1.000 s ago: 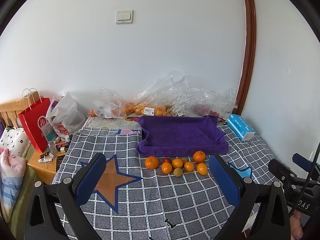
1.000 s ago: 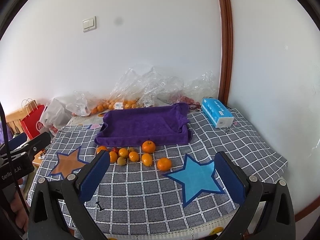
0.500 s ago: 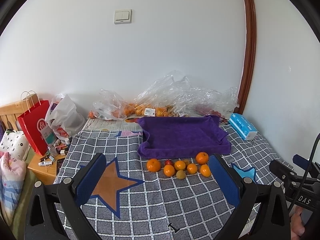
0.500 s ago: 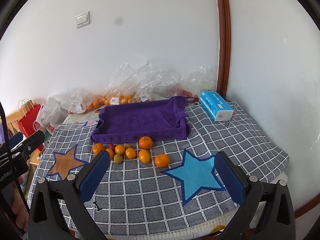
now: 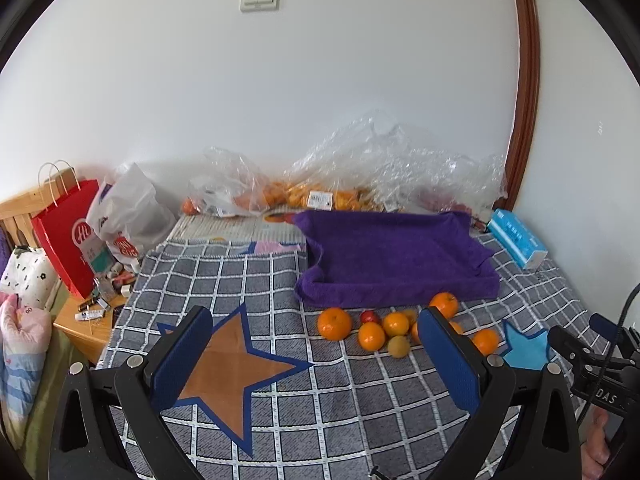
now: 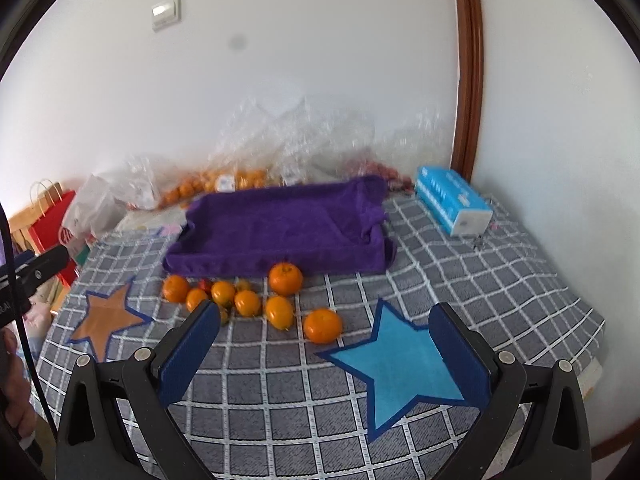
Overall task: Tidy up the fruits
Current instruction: 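Grasp a large orange with the left gripper while the right gripper grasps another orange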
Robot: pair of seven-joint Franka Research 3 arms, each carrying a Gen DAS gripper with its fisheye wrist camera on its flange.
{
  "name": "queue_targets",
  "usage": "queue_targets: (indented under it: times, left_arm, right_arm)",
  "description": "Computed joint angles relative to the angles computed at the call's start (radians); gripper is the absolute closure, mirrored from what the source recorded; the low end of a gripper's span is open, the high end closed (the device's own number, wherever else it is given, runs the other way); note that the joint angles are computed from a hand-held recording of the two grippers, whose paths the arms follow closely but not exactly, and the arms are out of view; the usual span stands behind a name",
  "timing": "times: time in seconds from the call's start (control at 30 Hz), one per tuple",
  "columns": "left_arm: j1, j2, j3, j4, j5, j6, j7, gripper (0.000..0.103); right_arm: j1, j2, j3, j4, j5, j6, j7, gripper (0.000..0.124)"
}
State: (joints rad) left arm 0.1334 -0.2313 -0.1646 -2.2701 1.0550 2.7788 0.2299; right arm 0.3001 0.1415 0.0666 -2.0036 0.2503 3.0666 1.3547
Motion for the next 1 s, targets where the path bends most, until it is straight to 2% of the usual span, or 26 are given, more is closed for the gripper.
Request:
queue_targets:
  times: [0.07, 0.1, 0.2, 0.23, 0.33, 0.37, 0.53, 0.6, 0.67, 0.73, 0.83, 0.9, 1.0]
  left_arm:
    - [-0.006, 0.036, 0.014, 0.012, -0.037, -0.002, 0.049, 0.0]
    - [-0.005, 0.049, 0.016, 0.015, -0.035, 0.0, 0.052, 0.001]
    - [-0.007, 0.098, 0.031, 0.026, -0.045, 0.008, 0.07, 0.003]
    - [-0.01, 0.115, 0.043, 0.028, -0.068, 0.026, 0.094, 0.004]
    - [-0.014, 0.159, 0.064, 0.034, -0.118, 0.067, 0.136, 0.008]
    - [-0.017, 0.173, 0.069, 0.038, -0.137, 0.074, 0.154, 0.009]
    - [-0.03, 0.229, 0.088, 0.058, -0.23, 0.116, 0.248, 0.009]
    - [-0.038, 0.255, 0.092, 0.074, -0.275, 0.115, 0.293, 0.009]
    - [-0.046, 0.279, 0.098, 0.092, -0.307, 0.115, 0.322, 0.01]
    - [-0.051, 0.299, 0.106, 0.106, -0.331, 0.119, 0.336, 0.012]
    - [-0.06, 0.335, 0.121, 0.136, -0.336, 0.129, 0.317, 0.021]
    - [-0.061, 0.363, 0.124, 0.158, -0.367, 0.143, 0.349, 0.035]
    - [-0.071, 0.407, 0.13, 0.205, -0.413, 0.122, 0.402, 0.036]
  right_arm:
    - [0.042, 0.048, -0.057, 0.03, -0.084, -0.009, 0.095, 0.025]
    - [0.048, 0.063, -0.065, 0.034, -0.099, 0.0, 0.111, 0.028]
    - [0.098, 0.126, -0.129, 0.07, -0.183, -0.009, 0.18, 0.04]
    - [0.099, 0.154, -0.13, 0.093, -0.196, -0.032, 0.187, 0.046]
    - [-0.017, 0.209, 0.008, 0.157, -0.081, -0.109, 0.054, 0.056]
    - [-0.037, 0.23, 0.032, 0.18, -0.046, -0.126, 0.023, 0.057]
    - [-0.009, 0.299, 0.004, 0.252, -0.018, -0.153, 0.014, 0.058]
    - [0.009, 0.327, -0.018, 0.287, -0.033, -0.173, 0.027, 0.065]
    - [0.001, 0.352, -0.007, 0.322, -0.027, -0.204, 0.013, 0.072]
    - [-0.001, 0.366, -0.006, 0.345, -0.021, -0.225, 0.009, 0.075]
    - [-0.005, 0.374, 0.003, 0.346, -0.015, -0.202, -0.015, 0.081]
    - [-0.005, 0.379, 0.003, 0.347, -0.011, -0.194, -0.025, 0.082]
    - [-0.019, 0.383, 0.02, 0.347, 0.01, -0.182, -0.053, 0.082]
